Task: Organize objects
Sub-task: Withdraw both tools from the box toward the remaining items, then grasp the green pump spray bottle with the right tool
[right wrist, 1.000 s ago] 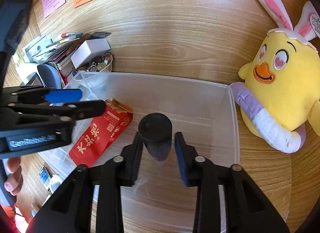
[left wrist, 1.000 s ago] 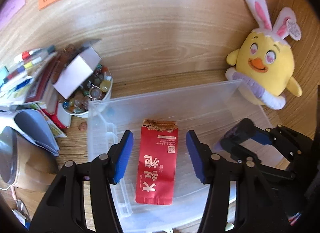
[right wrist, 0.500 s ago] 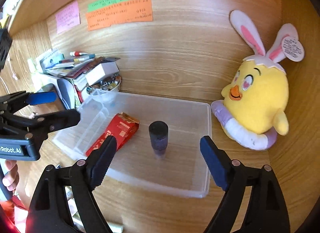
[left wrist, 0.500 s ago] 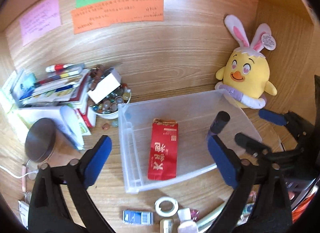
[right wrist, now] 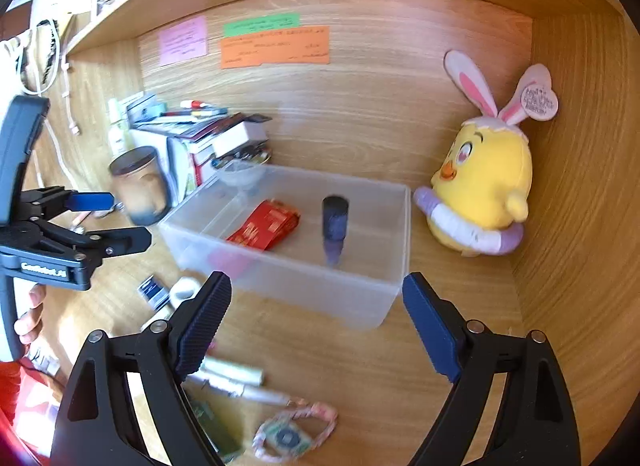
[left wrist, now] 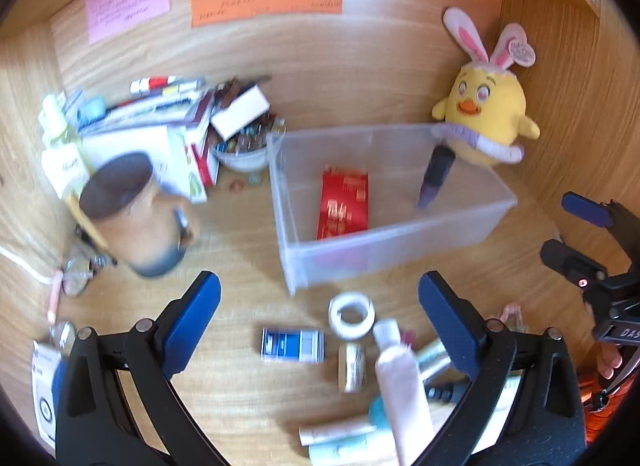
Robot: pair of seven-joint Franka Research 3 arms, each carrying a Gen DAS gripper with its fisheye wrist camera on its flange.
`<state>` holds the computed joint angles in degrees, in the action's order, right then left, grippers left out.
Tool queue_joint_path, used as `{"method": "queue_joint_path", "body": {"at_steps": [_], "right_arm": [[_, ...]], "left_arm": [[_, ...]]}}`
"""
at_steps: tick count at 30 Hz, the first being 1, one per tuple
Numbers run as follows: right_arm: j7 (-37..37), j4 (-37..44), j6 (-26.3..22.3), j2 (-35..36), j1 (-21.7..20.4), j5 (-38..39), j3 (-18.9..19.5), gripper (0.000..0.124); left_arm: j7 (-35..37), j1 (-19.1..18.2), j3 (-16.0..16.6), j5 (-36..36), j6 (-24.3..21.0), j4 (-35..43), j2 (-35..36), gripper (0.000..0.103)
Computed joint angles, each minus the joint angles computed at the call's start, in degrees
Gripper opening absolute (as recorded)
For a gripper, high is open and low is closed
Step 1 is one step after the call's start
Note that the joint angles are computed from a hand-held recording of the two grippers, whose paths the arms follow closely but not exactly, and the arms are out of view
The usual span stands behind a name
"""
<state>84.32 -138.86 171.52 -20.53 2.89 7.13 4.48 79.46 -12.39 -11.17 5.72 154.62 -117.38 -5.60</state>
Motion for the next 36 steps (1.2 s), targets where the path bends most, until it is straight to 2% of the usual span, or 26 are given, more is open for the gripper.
{"method": "queue_joint_path", "body": {"at_steps": [1,4,9,14,16,21,22,25,27,29,36], "right_arm": [[-2.00,-1.36,-0.74,-1.16,2.00,2.95,-1.23,0.086],[-3.07,-3.31,-1.29,-2.46,5.03,5.13,-3.35,0.086],[-4.59,-5.93,-1.14,-3.86,6.83,8.71,-3.88,0.086],[-7.18,-8.58,-2.48,-4.68,11.19,14.53,-6.47,0.086],[-8.06,-9.17,-3.19,-5.05,11.63,15.53,-6.37,0.086],[-9.18,-10.80,-2.72,-6.20,11.48,16.20,-5.05,0.085],[-9.22,-10.79,-2.73,-6.20,11.44,16.27,-5.01,0.085],[-11.55,-11.00,-3.96,-6.69,14.09,18.74,-7.19,0.083],[-13.32,-10.90,-4.56,-6.54,15.06,19.80,-7.70,0.079],[-14.31,-10.87,-5.07,-6.29,15.20,20.34,-7.38,0.075],[-16.83,-10.26,-6.25,-4.14,15.22,21.74,-6.25,0.057]], "left_arm": [[-0.07,-0.04,0.02,-0.32,0.06,-1.09,-0.60,0.101],[-1.93,0.05,-0.15,0.59,0.44,-4.75,-2.71,0.101],[-4.39,-0.59,-0.44,2.36,1.34,-9.79,-6.33,0.101],[-0.45,-4.27,1.06,-2.81,2.34,-13.38,-8.36,0.101],[0.25,-4.93,0.90,-3.61,2.24,-13.93,-8.41,0.101],[-3.25,-4.25,-1.07,0.09,4.04,-16.11,-8.75,0.100],[-4.43,-3.91,-1.43,1.16,4.57,-16.55,-8.90,0.098],[-3.37,-5.14,-0.44,0.31,4.10,-16.91,-8.91,0.077],[-3.29,-5.10,-0.35,0.53,3.92,-17.08,-8.82,0.072],[-3.70,-4.76,-0.53,1.32,3.67,-17.31,-8.84,0.062],[-1.80,-5.29,0.76,-0.73,4.18,-18.56,-9.84,0.049]]}}
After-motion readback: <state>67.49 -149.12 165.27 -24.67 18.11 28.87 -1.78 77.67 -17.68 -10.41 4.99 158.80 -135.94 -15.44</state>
